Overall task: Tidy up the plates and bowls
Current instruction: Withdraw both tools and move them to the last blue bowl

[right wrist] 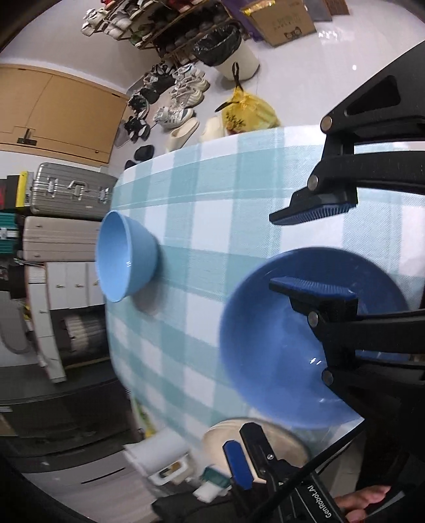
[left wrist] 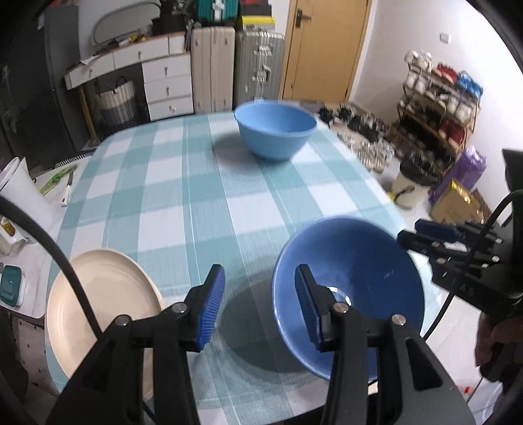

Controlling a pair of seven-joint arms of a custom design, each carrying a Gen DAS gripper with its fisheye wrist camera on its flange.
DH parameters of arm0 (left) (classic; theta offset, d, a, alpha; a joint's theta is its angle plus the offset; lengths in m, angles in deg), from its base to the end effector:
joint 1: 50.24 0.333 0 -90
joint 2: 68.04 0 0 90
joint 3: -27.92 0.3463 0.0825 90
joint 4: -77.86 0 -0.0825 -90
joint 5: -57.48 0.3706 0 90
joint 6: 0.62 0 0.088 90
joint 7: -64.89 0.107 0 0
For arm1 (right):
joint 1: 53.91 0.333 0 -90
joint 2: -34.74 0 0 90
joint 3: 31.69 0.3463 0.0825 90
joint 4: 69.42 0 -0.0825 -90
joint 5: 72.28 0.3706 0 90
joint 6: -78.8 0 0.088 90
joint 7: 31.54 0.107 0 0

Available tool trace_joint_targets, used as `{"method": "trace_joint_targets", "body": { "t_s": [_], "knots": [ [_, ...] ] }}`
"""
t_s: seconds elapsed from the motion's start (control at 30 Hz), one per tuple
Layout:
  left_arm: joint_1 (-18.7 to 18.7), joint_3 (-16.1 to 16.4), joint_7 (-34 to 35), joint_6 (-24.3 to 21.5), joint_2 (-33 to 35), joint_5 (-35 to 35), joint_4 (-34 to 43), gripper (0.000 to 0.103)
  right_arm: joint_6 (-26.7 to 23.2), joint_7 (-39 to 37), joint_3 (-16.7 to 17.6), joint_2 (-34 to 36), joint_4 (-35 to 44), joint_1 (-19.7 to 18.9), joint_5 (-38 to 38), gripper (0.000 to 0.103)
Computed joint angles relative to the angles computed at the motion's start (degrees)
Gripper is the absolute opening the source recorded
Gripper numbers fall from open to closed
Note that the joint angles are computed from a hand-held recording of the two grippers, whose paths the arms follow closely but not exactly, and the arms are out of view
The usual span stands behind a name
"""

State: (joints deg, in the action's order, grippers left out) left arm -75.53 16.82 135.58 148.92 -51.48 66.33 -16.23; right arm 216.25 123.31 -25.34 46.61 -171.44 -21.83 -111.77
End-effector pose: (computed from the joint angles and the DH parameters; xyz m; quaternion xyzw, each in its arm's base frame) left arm 0.5626 -0.3963 0.5630 -0.5296 0.7784 -0.3103 0.1320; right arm 0.5143 0.3946 0.5196 -0.6516 0.6839 -0.2400 0.2239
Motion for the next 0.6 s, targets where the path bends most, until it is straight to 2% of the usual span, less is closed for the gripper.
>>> {"method": "trace_joint_targets", "body": {
  "t_s": [0.03,0.07,0.1,0.23,0.3,0.37,0.4,0.43,0.5,0.6],
  "knots": [
    [0.2,0.0,0.0,1.1,-0.1,-0.3,-0.3,0.046,1.1,0.8,-0.2,0.0,0.0,0.0,-0.6,0.05],
    [0.3,-0.1,0.1,2.0,-0.3,-0.5,-0.6,0.046,2.0,1.3,-0.3,0.1,-0.1,-0.1,-1.0,0.061],
    [0.2,0.1,-0.2,3.1,-0.4,-0.4,-0.9,0.048,3.0,2.0,-0.4,0.1,-0.2,0.0,-1.5,0.066],
    [-0.3,1.0,-2.0,4.7,-0.3,1.0,-0.9,0.05,6.1,7.1,-1.2,0.6,-0.1,0.5,-4.7,0.07],
    [-0.2,1.1,-2.5,5.5,-0.3,1.0,-1.0,0.052,7.4,11.0,-1.7,0.6,-0.3,1.0,-7.0,0.078],
    [-0.5,1.6,-3.7,6.2,-0.4,1.9,-1.3,0.056,9.1,17.1,-2.5,0.3,-1.0,1.8,-11.3,0.082],
    [-0.8,2.1,-4.5,6.6,-0.5,2.8,-1.5,0.063,10.1,20.4,-2.8,0.2,-1.4,2.0,-13.6,0.088],
    [-1.4,2.9,-6.1,7.5,-0.8,4.6,-2.0,0.077,11.5,23.8,-3.1,0.1,-1.8,2.2,-15.9,0.091],
    [-2.9,5.2,-10.9,10.5,-1.7,9.7,-3.4,0.09,14.9,30.6,-3.6,0.0,-2.5,2.2,-20.5,0.093],
    [-4.0,7.2,-16.2,13.5,-2.4,16.9,-4.4,0.092,13.6,40.5,-4.1,-0.1,-2.4,3.4,-29.3,0.096]
  ]
}}
